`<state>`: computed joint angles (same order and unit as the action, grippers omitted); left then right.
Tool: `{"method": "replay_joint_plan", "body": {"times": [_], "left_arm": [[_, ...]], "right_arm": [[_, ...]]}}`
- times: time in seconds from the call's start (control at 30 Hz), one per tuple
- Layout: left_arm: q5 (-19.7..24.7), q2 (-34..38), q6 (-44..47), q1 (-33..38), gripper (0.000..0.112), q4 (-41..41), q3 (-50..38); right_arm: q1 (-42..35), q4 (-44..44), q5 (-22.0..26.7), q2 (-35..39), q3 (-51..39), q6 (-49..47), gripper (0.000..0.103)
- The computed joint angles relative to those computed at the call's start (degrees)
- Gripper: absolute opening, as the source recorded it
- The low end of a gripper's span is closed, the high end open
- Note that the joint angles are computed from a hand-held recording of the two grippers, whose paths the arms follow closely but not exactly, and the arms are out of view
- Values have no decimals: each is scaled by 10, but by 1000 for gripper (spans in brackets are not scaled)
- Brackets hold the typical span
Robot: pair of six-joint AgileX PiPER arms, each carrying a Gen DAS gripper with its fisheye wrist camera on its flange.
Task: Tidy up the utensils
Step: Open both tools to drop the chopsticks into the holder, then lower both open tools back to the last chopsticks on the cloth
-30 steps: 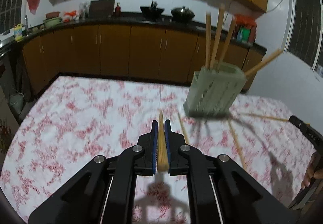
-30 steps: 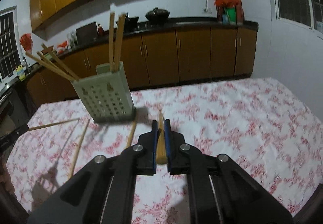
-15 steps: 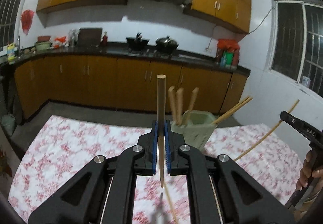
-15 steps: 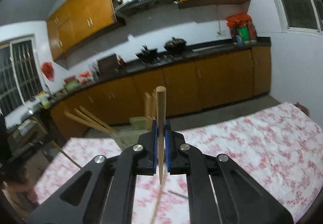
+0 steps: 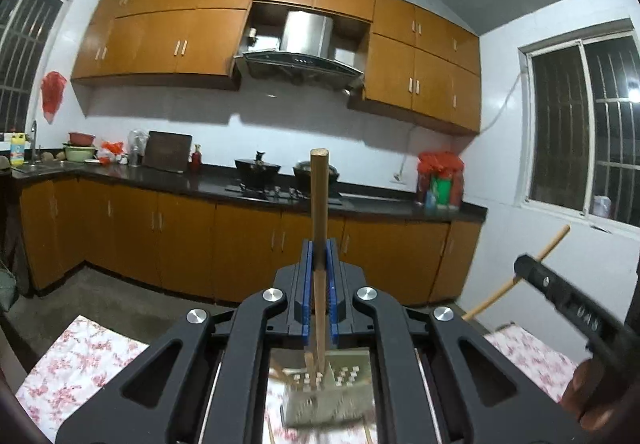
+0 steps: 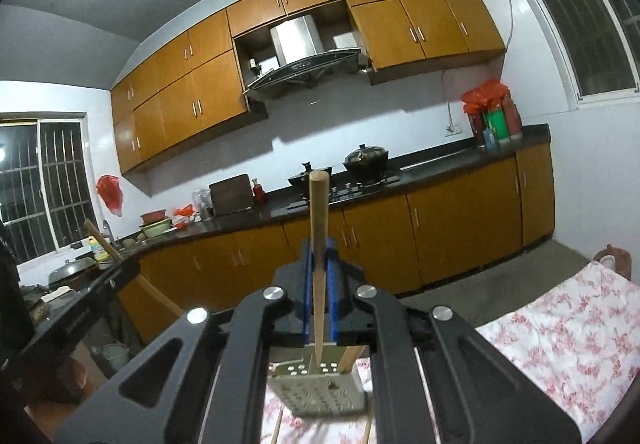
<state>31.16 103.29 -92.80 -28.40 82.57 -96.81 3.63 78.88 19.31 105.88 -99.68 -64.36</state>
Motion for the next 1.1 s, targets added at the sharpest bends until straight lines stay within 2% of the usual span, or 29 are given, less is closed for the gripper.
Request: {"method": "replay_joint_plan", "body": {"times": [0.13,0.23,0.33,0.4,0.6,0.67,0.7,0.87,0.93,1.1], "left_arm": [[-9,42,23,14,7,-31,-42],[-27,60,53,27,7,-78,-50],[-47,70,89,39,7,-128,-53],[-58,71,110,45,7,-160,-51],[-70,45,82,45,11,-131,-19],[-71,34,55,44,26,-105,-6],[-70,28,35,43,30,-86,2],[-66,-24,-45,33,31,-16,64],[-54,-53,-84,26,32,21,108],[-7,-120,-151,8,33,62,237]], "right_arm": [[14,-107,-10,54,-68,98,8],[21,-199,4,87,-106,181,8],[28,-253,15,103,-121,221,9],[33,-256,8,100,-109,220,11],[27,-185,-5,70,-65,144,21],[23,-155,-13,54,-44,114,24],[18,-129,-15,42,-27,88,25],[-4,-85,-37,-7,54,42,32],[-20,-124,-38,-17,84,81,33],[-41,-327,-4,12,112,267,34]]}}
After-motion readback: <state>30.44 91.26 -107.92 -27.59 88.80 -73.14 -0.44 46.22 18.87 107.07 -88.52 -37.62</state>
